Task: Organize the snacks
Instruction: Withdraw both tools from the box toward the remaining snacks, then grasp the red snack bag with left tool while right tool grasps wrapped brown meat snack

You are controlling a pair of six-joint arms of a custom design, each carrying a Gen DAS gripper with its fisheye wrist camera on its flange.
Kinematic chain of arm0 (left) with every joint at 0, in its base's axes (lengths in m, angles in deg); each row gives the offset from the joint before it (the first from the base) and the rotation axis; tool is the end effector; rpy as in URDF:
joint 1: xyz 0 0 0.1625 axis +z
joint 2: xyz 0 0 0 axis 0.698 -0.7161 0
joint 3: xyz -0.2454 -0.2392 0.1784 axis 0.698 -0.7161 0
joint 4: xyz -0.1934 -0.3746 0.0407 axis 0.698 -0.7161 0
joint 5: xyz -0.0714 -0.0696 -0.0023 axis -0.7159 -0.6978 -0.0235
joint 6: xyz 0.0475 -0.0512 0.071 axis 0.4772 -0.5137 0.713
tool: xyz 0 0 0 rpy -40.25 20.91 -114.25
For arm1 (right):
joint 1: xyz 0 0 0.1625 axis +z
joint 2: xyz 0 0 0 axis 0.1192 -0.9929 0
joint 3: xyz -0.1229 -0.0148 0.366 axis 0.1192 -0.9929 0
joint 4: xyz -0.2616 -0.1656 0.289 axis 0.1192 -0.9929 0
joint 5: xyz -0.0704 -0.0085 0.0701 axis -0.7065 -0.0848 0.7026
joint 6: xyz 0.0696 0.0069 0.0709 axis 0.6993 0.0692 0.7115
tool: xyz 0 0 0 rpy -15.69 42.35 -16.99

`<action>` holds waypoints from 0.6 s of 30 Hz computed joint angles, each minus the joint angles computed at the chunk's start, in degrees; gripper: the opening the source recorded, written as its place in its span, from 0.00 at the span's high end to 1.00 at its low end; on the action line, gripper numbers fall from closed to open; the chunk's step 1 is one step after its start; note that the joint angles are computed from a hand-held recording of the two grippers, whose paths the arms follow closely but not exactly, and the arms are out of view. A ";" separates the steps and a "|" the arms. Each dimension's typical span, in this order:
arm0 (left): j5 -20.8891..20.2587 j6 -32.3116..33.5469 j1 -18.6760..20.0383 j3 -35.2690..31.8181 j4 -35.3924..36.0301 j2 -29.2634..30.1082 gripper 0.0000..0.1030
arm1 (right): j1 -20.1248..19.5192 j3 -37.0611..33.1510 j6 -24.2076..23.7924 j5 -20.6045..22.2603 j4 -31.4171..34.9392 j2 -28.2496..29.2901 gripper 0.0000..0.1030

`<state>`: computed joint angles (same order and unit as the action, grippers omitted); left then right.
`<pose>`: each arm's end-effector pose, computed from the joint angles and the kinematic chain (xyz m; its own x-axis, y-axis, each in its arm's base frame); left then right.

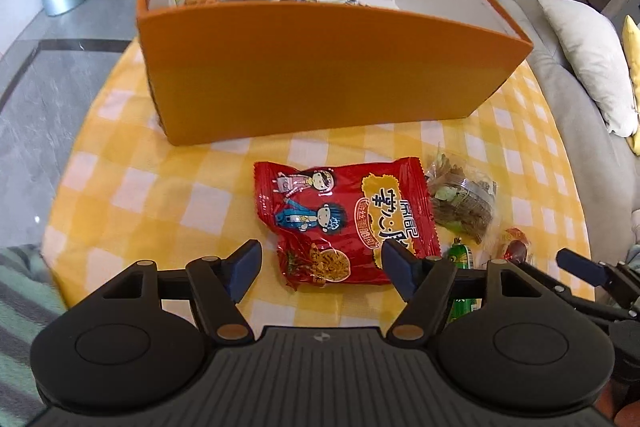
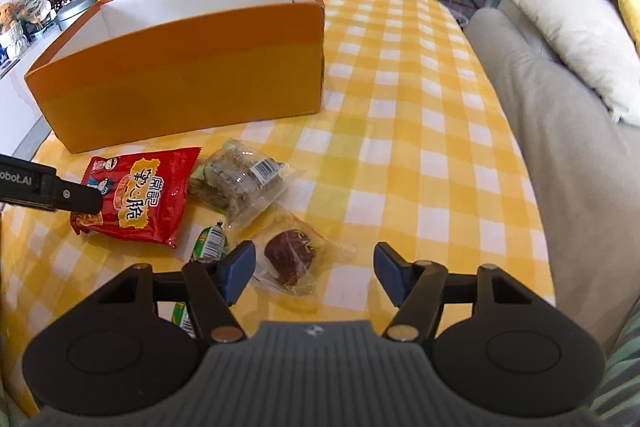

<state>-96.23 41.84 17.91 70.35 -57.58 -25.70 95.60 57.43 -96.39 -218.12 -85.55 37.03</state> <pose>-0.1334 -0.6734 0.1643 -0.8540 -0.0543 -0.5175 0.1828 0.8998 -0.3962 0.2225 -0.6798 0.0745 -0.6968 -0.1448 0.7025 -0.4981 0.8024 -0.3287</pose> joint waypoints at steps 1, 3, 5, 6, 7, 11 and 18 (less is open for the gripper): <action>-0.65 0.23 0.13 0.01 -0.23 0.10 0.22 | -0.14 -0.15 0.30 0.23 0.75 0.02 0.38; -2.30 0.83 0.27 0.17 -0.35 0.07 0.24 | -0.30 -0.40 0.97 0.50 2.03 0.11 0.38; -3.33 1.96 0.13 0.43 -0.15 -0.03 0.24 | -0.40 -0.42 1.56 1.24 3.23 -0.04 0.43; -4.19 2.40 0.08 0.58 0.16 -0.17 0.24 | -0.40 -0.38 1.84 1.71 3.69 -0.14 0.49; -5.16 2.54 0.06 0.51 0.62 -0.23 0.24 | -0.41 -0.31 2.21 2.16 4.27 -0.31 0.53; -8.87 3.68 -0.09 0.69 2.58 -0.61 0.24 | -0.31 -0.10 4.00 3.42 6.65 -0.87 0.61; -3.59 8.00 -2.85 0.94 6.67 -0.74 0.24 | 0.33 0.72 2.82 2.69 5.47 -1.32 0.58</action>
<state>-99.82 49.84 15.06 71.29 -50.91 -26.44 95.93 58.14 -93.57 -215.43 -80.08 35.71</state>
